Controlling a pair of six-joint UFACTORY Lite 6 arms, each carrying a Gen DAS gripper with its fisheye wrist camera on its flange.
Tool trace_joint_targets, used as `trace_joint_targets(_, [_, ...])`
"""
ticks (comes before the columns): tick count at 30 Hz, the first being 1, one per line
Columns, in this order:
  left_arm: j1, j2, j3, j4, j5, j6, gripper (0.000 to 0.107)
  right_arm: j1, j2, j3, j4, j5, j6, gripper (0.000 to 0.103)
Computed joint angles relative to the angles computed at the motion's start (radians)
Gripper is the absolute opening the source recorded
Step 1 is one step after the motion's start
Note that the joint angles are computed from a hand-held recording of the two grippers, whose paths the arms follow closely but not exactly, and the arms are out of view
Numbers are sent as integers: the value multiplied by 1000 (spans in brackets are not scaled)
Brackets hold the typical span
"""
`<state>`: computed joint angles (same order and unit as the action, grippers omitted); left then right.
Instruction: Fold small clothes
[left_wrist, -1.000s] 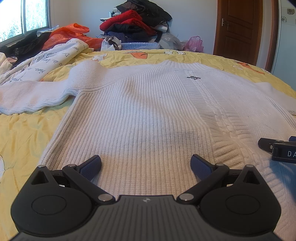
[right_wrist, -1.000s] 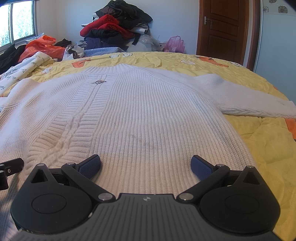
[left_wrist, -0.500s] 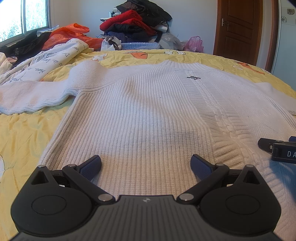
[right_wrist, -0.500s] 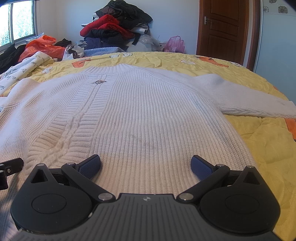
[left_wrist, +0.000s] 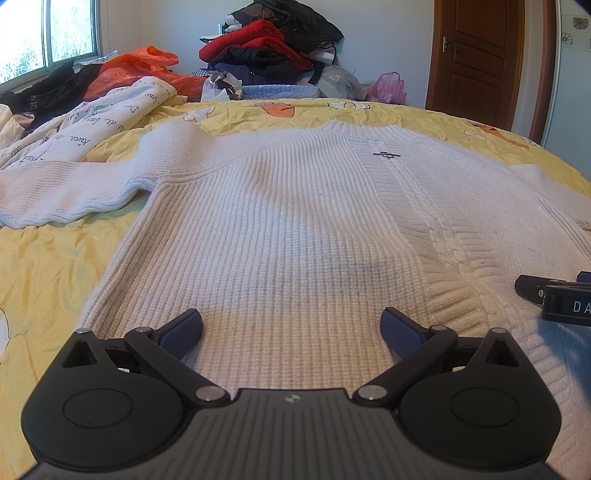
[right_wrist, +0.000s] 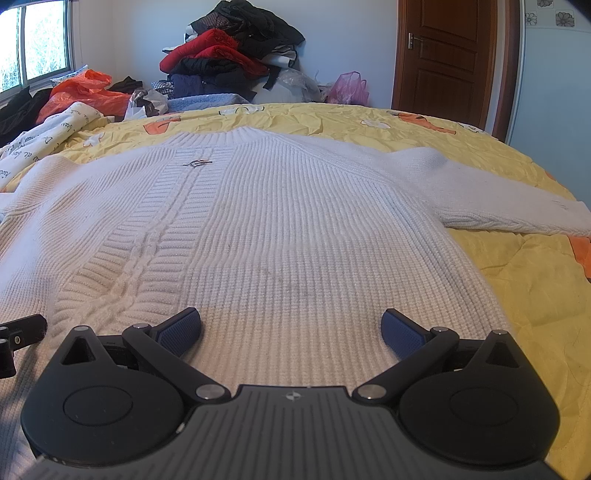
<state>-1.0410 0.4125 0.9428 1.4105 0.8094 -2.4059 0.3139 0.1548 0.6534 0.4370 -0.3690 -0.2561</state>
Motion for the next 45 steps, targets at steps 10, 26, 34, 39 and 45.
trace_joint_targets(10, [0, 0, 0, 0, 0, 0, 103, 1, 0, -1, 2, -1, -1, 103])
trace_joint_targets(26, [-1, 0, 0, 0, 0, -2, 103, -1, 2, 0, -3, -1, 2, 103])
trace_joint_targets(34, [-1, 0, -1, 1, 1, -2, 103, -1, 1, 0, -3, -1, 2, 103])
trace_joint_targets(39, [0, 0, 0, 0, 0, -1, 103, 1, 5, -3, -7, -8, 8, 103])
trace_joint_targets(45, [8, 1, 19, -27, -4, 49, 103, -49, -33, -4, -205, 54, 167, 103])
